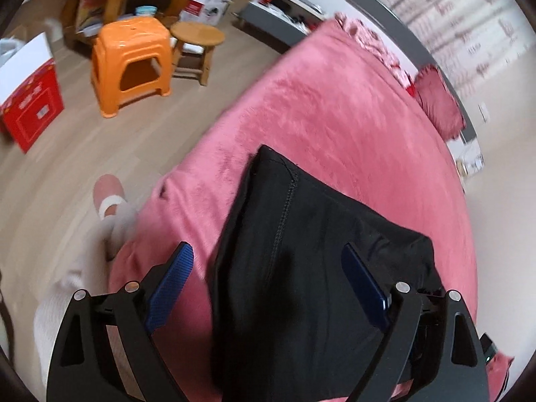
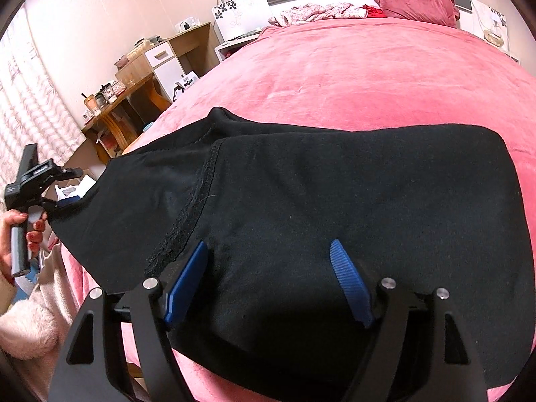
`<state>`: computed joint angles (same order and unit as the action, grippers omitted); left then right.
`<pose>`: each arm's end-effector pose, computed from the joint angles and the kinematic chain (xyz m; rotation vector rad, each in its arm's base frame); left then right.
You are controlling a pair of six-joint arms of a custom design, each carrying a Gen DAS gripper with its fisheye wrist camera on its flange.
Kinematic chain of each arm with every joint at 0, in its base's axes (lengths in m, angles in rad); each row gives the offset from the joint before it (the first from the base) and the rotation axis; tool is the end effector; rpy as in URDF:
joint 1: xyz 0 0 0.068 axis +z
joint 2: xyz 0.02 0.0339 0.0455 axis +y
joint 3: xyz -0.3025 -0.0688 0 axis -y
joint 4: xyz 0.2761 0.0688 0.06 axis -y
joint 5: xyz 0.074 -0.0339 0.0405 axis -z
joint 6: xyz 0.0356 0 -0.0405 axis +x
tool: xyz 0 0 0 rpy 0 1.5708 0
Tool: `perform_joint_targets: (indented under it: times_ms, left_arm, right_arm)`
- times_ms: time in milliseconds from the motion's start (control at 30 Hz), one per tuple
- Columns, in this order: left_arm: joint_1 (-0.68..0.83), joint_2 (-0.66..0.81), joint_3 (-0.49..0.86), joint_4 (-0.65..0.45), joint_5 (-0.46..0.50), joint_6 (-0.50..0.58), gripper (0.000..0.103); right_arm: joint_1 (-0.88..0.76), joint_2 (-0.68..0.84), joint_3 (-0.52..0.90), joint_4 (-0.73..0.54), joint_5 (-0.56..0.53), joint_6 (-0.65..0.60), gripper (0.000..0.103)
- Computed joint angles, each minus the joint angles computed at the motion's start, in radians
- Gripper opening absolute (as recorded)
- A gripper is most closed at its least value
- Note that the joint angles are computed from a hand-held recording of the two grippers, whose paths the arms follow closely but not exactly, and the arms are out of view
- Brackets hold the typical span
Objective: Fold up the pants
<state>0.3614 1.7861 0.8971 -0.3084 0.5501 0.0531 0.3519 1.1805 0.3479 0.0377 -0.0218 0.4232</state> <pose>0.3277 0.1040 0.1353 -0.2625 2.5926 -0.6175 0.1986 0.0737 0.1512 0.0749 2.4007 0.3952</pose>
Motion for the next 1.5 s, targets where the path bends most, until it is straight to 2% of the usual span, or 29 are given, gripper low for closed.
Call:
perform_joint_targets:
  times_ms: [200, 433, 567, 700, 800, 867, 1067, 1167, 1233, 1267, 1333, 1500]
  left_arm:
    - [-0.042, 0.096, 0.075, -0.052, -0.059, 0.081, 0.089]
    - [-0.085, 0.079, 0.014, 0.018, -0.183, 0.219, 0.089]
    - [-0.080, 0.076, -0.007, 0.054, -0.180, 0.224, 0.088]
    - [-0.062, 0.049, -0.041, 0.097, -0.153, 0.137, 0.074]
    - [-0.069, 0.041, -0.036, 0.059, -0.112, 0.157, 0.067]
    - [-0.090, 0.032, -0.050, 0.074, -0.147, 0.174, 0.066]
    - [-0.093, 0.046, -0.063, 0.123, -0.176, 0.144, 0.054]
    - [-0.091, 0.030, -0.077, 0.147, -0.184, 0.112, 0.037]
    - [-0.066, 0.025, -0.078, 0.147, -0.143, 0.079, 0.020]
    - [-0.056, 0.019, -0.079, 0.147, -0.126, 0.062, 0.016]
    - [-0.050, 0.002, -0.083, 0.146, -0.107, 0.047, 0.012]
    - [-0.066, -0.086, -0.124, 0.162, -0.088, 0.011, 0.010]
  right_arm:
    - [0.006, -0.002, 0.001, -0.004, 0.005, 0.004, 0.077]
    - [0.011, 0.003, 0.003, -0.002, 0.009, 0.006, 0.078]
    - [0.013, 0.007, 0.003, 0.004, 0.008, 0.008, 0.079]
    - [0.016, 0.010, 0.003, 0.005, 0.012, 0.003, 0.080]
    - [0.020, 0.011, 0.003, 0.006, 0.015, 0.006, 0.080]
    - [0.020, 0.010, 0.003, 0.005, 0.015, 0.006, 0.080]
    - [0.019, 0.009, 0.002, 0.010, 0.009, 0.011, 0.080]
    - [0.020, 0.009, 0.002, 0.011, 0.008, 0.015, 0.080]
    - [0.019, 0.008, 0.001, 0.011, 0.007, 0.014, 0.080]
    - [0.020, 0.008, 0.002, 0.010, 0.007, 0.016, 0.080]
    - [0.018, 0.009, 0.002, 0.012, 0.005, 0.016, 0.080]
    - [0.012, 0.006, 0.001, 0.014, 0.000, 0.014, 0.080]
